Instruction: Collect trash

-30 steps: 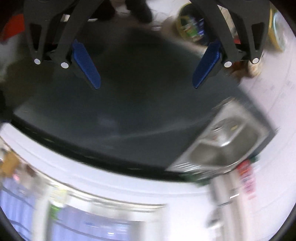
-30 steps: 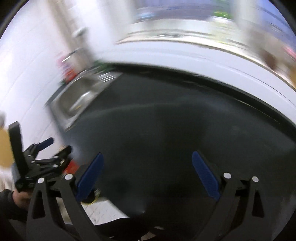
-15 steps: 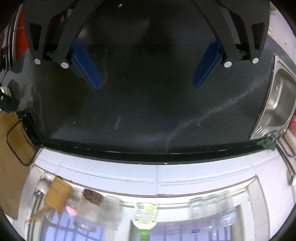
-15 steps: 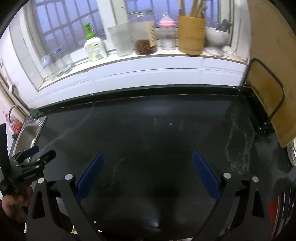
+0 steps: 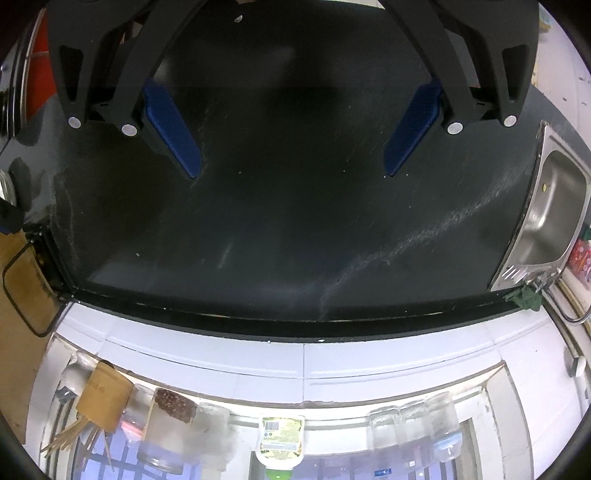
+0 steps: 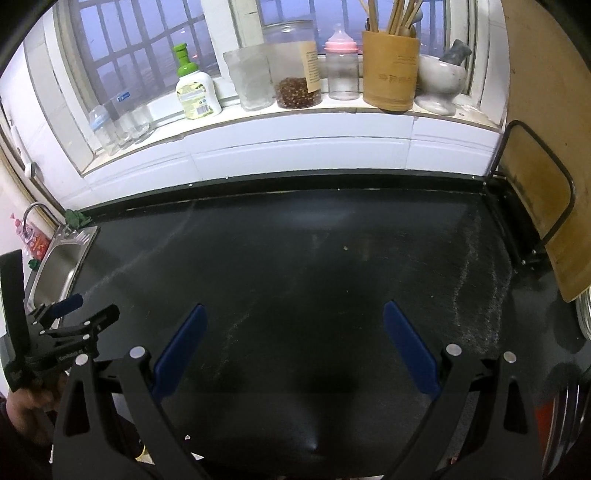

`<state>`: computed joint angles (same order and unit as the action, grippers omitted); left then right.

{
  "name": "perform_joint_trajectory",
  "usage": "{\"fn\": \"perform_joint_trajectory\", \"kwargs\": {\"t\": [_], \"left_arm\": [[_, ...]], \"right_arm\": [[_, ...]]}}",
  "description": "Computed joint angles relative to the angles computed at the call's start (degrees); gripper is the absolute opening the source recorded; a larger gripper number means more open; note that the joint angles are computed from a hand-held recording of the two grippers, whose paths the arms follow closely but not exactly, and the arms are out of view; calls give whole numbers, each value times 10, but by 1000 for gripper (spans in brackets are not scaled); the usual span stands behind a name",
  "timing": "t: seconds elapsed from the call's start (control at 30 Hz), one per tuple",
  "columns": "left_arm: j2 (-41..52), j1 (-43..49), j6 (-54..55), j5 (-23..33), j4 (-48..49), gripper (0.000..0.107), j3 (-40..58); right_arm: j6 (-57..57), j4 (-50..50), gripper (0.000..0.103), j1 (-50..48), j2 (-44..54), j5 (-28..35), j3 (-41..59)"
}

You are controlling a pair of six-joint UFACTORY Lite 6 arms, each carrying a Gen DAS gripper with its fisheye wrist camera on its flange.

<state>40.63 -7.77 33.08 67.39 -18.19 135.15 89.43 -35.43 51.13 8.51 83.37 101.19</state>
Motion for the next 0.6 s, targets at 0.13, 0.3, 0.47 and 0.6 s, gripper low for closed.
{"fn": "perform_joint_trajectory", "kwargs": {"t": [0.13,0.3,0.47,0.6], "left_arm": [[-1,2,1,-3,3,96,-1],[14,7,-1,9,1,96,31],[19,5,-1,11,0,96,40],[23,7,-6,15,-5,96,56]], "right_arm": [[-10,-1,93,-2,9,1,11],[-12,2,93,-4,13,-3,15],[-15,9,93,-5,17,-2,19],[-14,9,93,-4,16,-3,18]]}}
